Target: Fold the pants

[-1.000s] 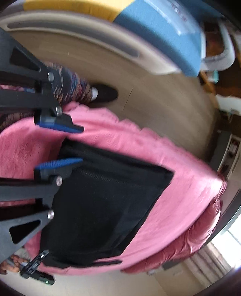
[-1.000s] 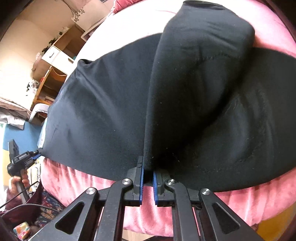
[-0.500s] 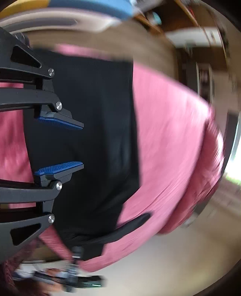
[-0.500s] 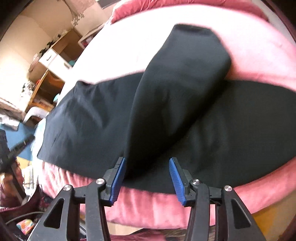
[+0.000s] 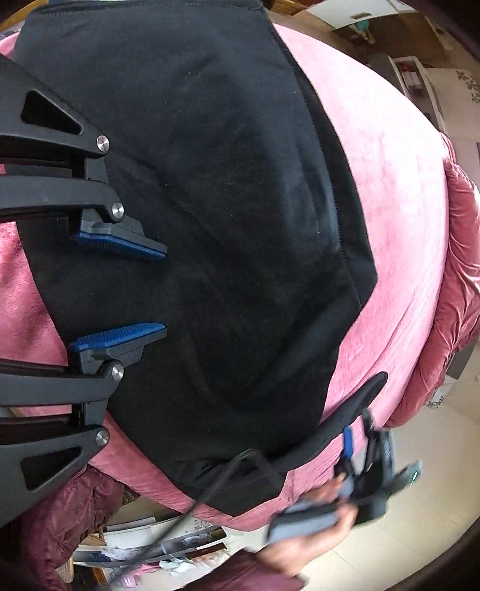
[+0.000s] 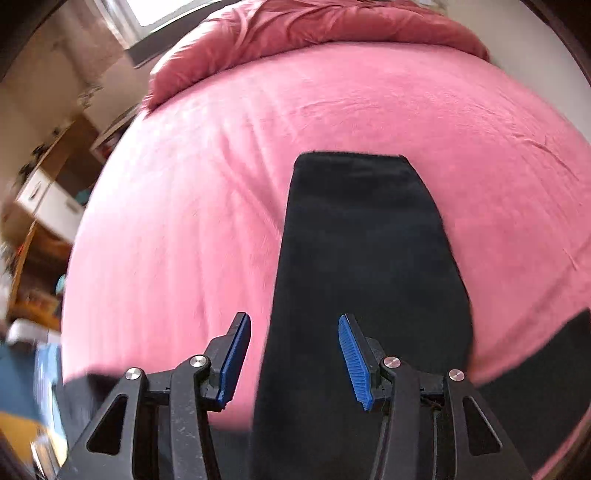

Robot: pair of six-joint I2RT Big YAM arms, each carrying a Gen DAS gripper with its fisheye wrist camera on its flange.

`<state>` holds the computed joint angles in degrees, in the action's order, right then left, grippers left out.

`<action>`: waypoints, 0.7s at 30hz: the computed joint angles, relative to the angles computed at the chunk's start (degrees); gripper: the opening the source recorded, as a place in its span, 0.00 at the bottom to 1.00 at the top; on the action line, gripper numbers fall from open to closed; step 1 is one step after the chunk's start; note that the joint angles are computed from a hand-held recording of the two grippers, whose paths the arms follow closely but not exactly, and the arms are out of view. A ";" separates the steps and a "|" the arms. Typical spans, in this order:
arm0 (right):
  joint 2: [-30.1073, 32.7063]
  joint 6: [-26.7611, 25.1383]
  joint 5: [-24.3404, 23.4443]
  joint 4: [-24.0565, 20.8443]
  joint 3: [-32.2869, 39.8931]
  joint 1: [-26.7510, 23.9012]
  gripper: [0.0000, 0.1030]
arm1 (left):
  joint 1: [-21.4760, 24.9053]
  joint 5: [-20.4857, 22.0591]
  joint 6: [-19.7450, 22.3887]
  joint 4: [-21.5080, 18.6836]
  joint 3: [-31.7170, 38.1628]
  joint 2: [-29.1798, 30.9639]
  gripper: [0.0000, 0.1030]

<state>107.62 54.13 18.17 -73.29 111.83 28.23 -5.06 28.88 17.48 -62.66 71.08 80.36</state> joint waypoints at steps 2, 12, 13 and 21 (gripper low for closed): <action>4.97 1.15 0.86 -3.35 6.53 -1.25 0.50 | -0.31 -0.24 -0.62 0.09 -0.18 0.09 0.36; 23.44 -2.33 4.05 -22.38 33.62 -4.58 0.43 | 1.76 2.30 -1.13 -1.18 0.09 0.96 0.36; 23.97 -3.35 4.40 -22.94 34.73 -4.58 0.21 | 1.86 2.45 -1.26 -1.33 0.17 1.04 0.36; 3.15 -1.49 5.43 -3.98 7.40 -3.54 0.06 | 3.75 4.20 -0.30 -4.20 2.45 2.80 0.36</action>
<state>110.77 52.64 23.60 -77.27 119.23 24.69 -1.30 33.08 17.18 -66.85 73.52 83.16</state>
